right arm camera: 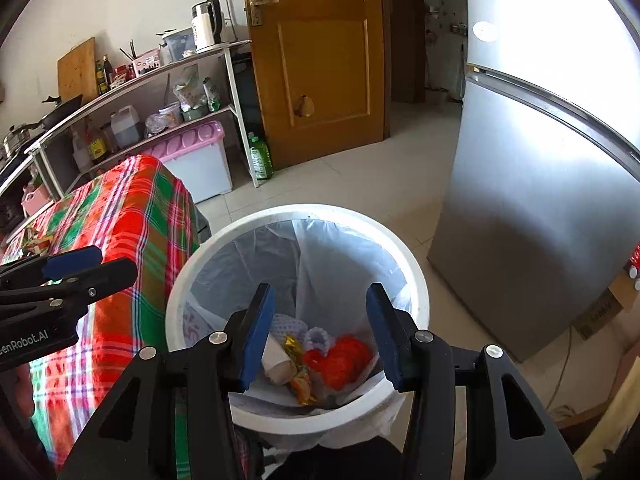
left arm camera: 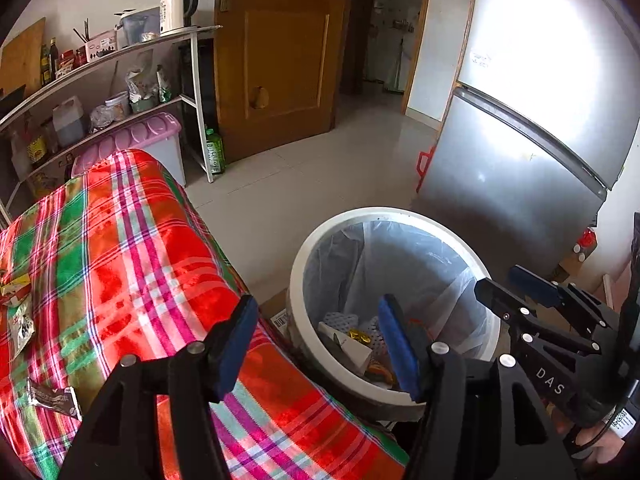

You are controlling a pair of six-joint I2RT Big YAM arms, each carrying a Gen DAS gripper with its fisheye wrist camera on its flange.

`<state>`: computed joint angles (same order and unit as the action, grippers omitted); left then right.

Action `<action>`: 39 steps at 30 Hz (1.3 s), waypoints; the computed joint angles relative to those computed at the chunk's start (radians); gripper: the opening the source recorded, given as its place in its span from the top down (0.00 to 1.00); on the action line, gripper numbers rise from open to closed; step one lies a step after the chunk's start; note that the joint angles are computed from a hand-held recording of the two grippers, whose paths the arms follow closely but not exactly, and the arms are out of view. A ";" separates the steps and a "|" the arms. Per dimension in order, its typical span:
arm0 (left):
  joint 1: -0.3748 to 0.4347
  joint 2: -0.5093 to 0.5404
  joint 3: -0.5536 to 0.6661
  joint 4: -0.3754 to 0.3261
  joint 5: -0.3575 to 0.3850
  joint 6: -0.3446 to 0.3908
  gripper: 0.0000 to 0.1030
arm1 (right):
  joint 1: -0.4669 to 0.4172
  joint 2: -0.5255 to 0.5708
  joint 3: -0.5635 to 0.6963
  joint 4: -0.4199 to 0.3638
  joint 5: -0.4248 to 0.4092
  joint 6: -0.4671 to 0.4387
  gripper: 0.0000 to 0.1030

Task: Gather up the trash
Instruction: 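Move both tools back over the table toward the remaining trash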

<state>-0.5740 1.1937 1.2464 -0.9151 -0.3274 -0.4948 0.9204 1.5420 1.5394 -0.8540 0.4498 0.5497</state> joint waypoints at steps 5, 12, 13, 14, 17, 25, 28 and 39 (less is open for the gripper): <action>0.007 -0.060 -0.026 -0.014 -0.036 -0.004 0.36 | 0.030 0.011 0.031 0.015 0.009 -0.020 0.53; 0.038 -0.148 -0.068 -0.035 -0.068 -0.029 0.35 | 0.075 0.042 0.091 0.021 0.011 -0.049 0.52; 0.045 -0.160 -0.074 -0.039 -0.068 -0.033 0.35 | 0.079 0.045 0.097 0.025 0.008 -0.056 0.52; 0.050 -0.172 -0.081 -0.041 -0.069 -0.033 0.35 | 0.086 0.050 0.105 0.027 0.005 -0.061 0.52; 0.070 -0.212 -0.103 -0.054 -0.081 -0.040 0.35 | 0.101 0.064 0.126 0.039 -0.008 -0.079 0.52; 0.177 -0.342 -0.173 -0.110 -0.109 -0.063 0.31 | 0.149 0.152 0.246 0.041 -0.068 -0.135 0.52; 0.244 -0.396 -0.205 -0.129 -0.107 -0.060 0.29 | 0.169 0.204 0.316 0.030 -0.096 -0.169 0.52; 0.578 -0.554 -0.302 -0.180 -0.001 0.015 0.27 | 0.217 0.395 0.583 -0.051 -0.183 -0.257 0.52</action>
